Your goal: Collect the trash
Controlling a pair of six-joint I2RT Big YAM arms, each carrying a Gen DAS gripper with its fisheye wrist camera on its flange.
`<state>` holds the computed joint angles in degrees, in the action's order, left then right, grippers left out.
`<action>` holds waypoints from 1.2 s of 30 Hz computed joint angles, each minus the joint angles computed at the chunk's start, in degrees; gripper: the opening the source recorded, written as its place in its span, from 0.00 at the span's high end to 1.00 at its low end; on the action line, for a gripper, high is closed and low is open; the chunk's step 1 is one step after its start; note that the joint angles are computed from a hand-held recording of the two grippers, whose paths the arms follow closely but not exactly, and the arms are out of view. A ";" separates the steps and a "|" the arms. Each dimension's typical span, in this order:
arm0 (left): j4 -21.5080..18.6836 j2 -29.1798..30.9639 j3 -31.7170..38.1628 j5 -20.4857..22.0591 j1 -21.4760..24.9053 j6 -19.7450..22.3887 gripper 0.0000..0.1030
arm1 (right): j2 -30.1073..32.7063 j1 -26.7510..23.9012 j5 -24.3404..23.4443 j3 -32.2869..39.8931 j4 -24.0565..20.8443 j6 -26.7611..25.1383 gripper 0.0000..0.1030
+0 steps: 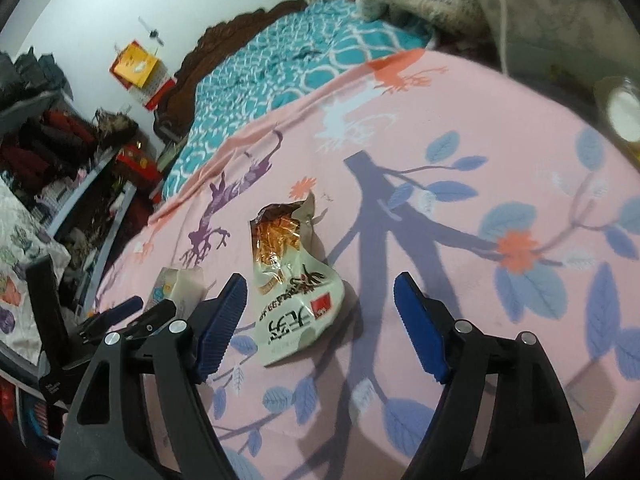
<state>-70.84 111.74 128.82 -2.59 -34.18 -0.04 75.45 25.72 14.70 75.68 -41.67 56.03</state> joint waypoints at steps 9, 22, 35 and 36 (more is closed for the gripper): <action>-1.31 0.69 -0.13 0.83 0.67 -0.01 0.26 | 8.57 -1.06 -7.03 8.97 -4.54 -8.58 0.67; -4.62 0.98 4.25 6.41 -2.66 1.93 0.45 | -6.91 1.52 -3.05 -7.76 7.56 0.45 0.93; -18.61 17.43 31.23 3.14 -5.63 0.97 0.44 | -13.11 -2.09 -9.37 -16.18 14.79 6.26 0.53; -20.66 19.15 34.10 3.57 -5.12 0.51 0.44 | -12.39 -1.61 -8.41 -15.51 14.70 6.23 0.13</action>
<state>-91.50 130.89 162.93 0.98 -39.30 0.47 63.06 24.11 6.29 60.17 -26.97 62.26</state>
